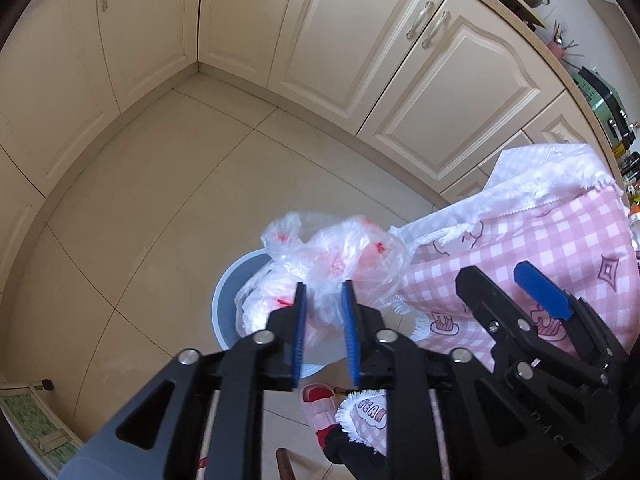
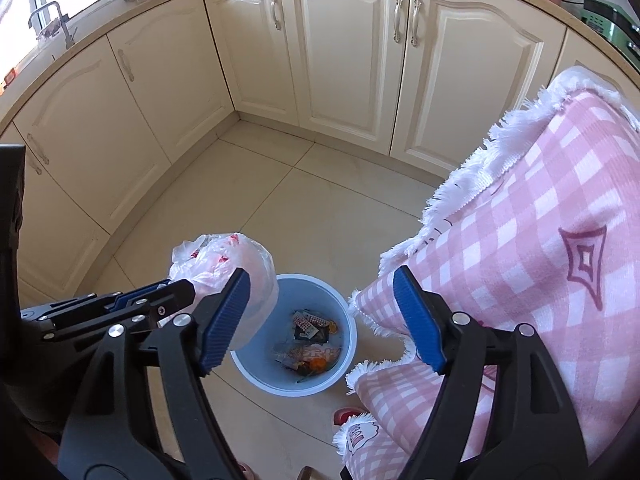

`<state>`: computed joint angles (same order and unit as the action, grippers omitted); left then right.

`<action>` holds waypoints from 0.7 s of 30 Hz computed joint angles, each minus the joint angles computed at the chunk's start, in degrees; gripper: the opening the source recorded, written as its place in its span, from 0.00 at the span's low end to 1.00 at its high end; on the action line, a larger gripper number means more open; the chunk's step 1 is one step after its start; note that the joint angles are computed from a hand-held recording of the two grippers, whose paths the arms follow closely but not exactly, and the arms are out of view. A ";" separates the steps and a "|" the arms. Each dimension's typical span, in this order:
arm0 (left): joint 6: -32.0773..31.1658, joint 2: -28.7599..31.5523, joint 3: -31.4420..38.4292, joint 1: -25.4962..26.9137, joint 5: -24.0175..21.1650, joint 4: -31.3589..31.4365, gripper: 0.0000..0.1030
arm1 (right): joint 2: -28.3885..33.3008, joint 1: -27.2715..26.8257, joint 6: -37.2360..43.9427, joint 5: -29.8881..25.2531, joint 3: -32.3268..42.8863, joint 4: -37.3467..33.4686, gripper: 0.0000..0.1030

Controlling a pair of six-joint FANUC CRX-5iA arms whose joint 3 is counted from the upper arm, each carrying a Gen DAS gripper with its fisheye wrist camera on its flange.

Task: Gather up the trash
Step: 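Carry the clear bag and red-white wrapper over the bucket and open both tools, then swing both open tools back over the table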

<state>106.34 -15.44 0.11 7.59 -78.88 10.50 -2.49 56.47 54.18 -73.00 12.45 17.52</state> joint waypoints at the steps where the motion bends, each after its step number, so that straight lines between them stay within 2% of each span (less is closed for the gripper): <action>1: 0.19 -0.02 0.00 0.04 -0.05 -0.02 0.23 | -0.34 0.10 -0.17 -0.13 -0.19 -0.09 0.71; 3: 0.82 -0.02 0.21 0.17 -0.37 -0.19 0.30 | -0.33 -0.05 -0.10 -0.30 0.20 -0.55 0.71; 5: 1.16 -0.34 0.34 0.21 -0.51 -0.54 0.31 | -0.22 -0.17 0.06 -0.54 0.78 -1.13 0.72; 11: 0.49 -2.35 0.29 1.45 -1.77 -0.68 0.33 | -0.46 -1.18 0.69 -1.94 3.22 -6.04 0.74; 21: 1.76 -7.21 4.79 2.37 -6.63 -3.65 0.33 | -2.98 2.52 -1.22 -3.51 6.51 -7.93 0.74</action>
<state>108.11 -22.65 4.91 9.97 -85.51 6.85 -5.48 58.99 52.97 -76.52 18.96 9.59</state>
